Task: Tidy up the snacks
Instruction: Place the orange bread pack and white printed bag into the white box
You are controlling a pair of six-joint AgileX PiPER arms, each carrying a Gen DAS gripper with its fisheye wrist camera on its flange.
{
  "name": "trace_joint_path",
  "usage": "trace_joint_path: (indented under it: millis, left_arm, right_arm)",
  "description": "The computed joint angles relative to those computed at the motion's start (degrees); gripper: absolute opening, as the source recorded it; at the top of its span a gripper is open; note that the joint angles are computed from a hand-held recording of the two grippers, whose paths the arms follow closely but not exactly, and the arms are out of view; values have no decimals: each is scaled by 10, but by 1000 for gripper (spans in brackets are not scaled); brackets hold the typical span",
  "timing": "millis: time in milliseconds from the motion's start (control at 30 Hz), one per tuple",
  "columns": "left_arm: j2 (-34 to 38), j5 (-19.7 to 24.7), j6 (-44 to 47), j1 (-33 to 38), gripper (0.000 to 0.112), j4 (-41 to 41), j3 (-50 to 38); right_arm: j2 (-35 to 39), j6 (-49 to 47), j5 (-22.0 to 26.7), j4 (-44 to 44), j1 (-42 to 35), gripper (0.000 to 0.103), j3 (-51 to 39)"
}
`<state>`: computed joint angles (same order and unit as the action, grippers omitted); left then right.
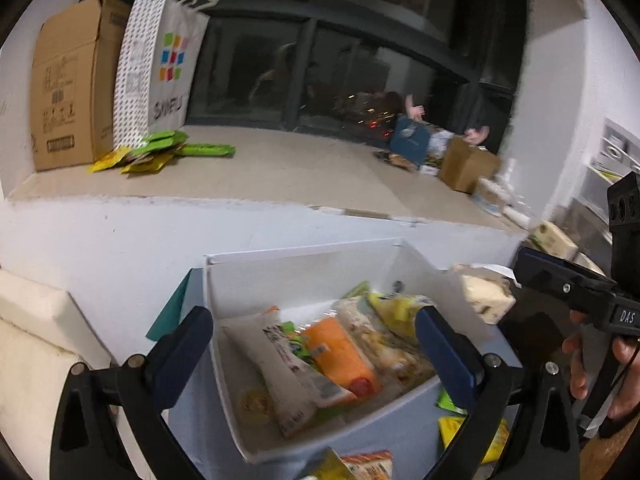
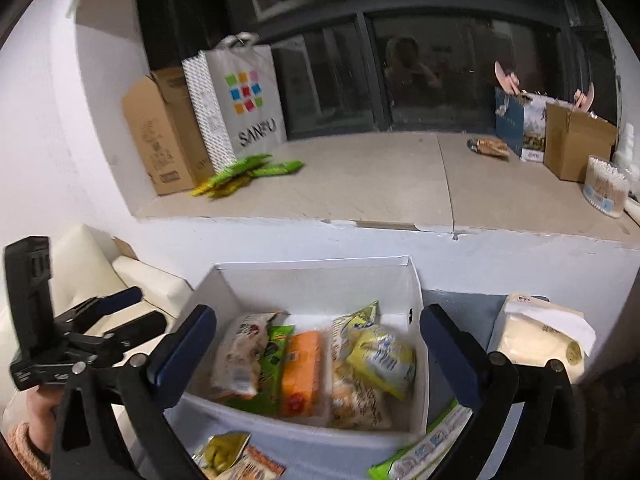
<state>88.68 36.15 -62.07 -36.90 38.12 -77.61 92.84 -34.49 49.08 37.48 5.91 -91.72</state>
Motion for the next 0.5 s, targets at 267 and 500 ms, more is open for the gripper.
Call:
trace_joint_path:
  millis: [267,500]
  left_arm:
    - [-75,86,-151,-181,103,168,73]
    - [-87,177,-265,-330,103,238,104]
  right_arm:
    - [-209,-191,46,140,-115,103,232]
    - [-328,-297,150,203,-266,103,350]
